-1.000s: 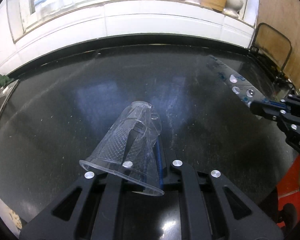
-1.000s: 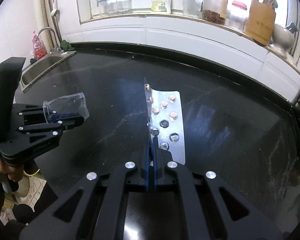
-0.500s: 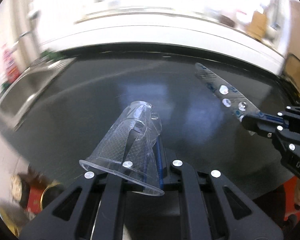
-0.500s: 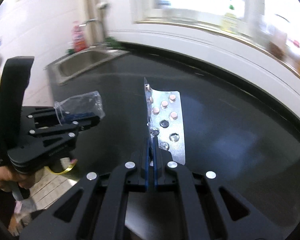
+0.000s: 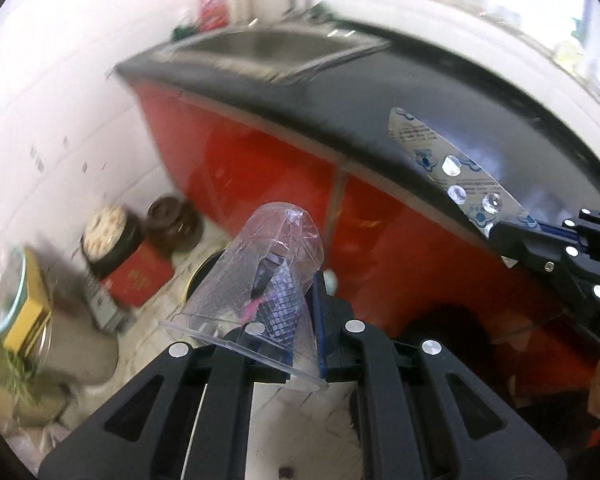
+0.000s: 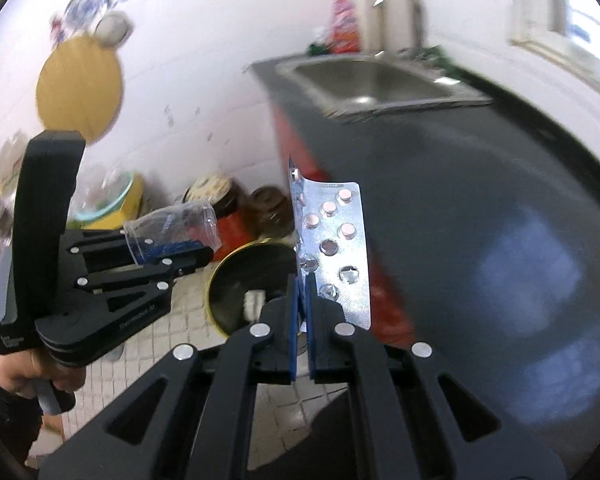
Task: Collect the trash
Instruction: 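Carry cup and blister pack over the black bin and open both tools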
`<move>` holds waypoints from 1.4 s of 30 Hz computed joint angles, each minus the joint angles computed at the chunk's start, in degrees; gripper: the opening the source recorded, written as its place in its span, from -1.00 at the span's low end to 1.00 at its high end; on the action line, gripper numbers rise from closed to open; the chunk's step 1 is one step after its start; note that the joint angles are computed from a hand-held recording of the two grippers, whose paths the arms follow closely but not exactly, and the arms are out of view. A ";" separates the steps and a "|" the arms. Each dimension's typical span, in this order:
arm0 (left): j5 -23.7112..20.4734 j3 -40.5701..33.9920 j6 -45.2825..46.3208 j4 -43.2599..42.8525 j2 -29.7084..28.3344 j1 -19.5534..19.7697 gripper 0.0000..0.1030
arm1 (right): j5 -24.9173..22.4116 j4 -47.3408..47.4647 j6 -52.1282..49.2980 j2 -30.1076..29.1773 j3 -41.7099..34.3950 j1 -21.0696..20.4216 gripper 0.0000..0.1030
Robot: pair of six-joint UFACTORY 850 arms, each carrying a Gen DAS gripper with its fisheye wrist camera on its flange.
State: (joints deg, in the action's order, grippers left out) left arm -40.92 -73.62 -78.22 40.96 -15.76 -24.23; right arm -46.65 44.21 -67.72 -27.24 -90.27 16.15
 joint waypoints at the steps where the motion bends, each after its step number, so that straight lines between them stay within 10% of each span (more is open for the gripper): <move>1: 1.08 2.10 0.02 -1.45 0.75 1.04 -0.85 | -0.01 -0.59 0.47 -0.51 0.03 0.79 -0.92; 19: 21.52 10.00 12.25 -16.02 -8.05 14.26 -0.83 | -3.73 -15.73 18.86 -23.83 -19.04 10.15 -0.91; 21: 21.47 9.92 11.90 -15.90 -8.92 14.47 -0.68 | -5.00 -16.46 20.41 -25.95 -22.12 10.41 -0.91; 22: 21.46 9.80 13.50 -17.94 -9.08 14.54 -0.14 | -5.27 -16.84 21.07 -26.27 -22.32 10.57 -0.91; 24: 21.90 10.15 15.62 -21.06 -9.45 15.24 0.59 | -7.64 -18.64 23.08 -28.61 -25.72 10.77 -0.56; 27: 21.61 10.50 14.46 -19.59 -9.49 15.41 0.59 | -5.72 -17.30 22.11 -28.11 -25.14 10.37 0.41; 42: 19.76 12.07 8.07 -14.49 -6.82 14.54 0.59 | -5.68 -12.83 17.64 -23.02 -20.66 8.94 0.41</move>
State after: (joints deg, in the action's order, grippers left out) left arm -21.16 -61.55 -70.14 26.47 -22.59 -9.69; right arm -52.34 31.38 -50.09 -50.26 -110.93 25.09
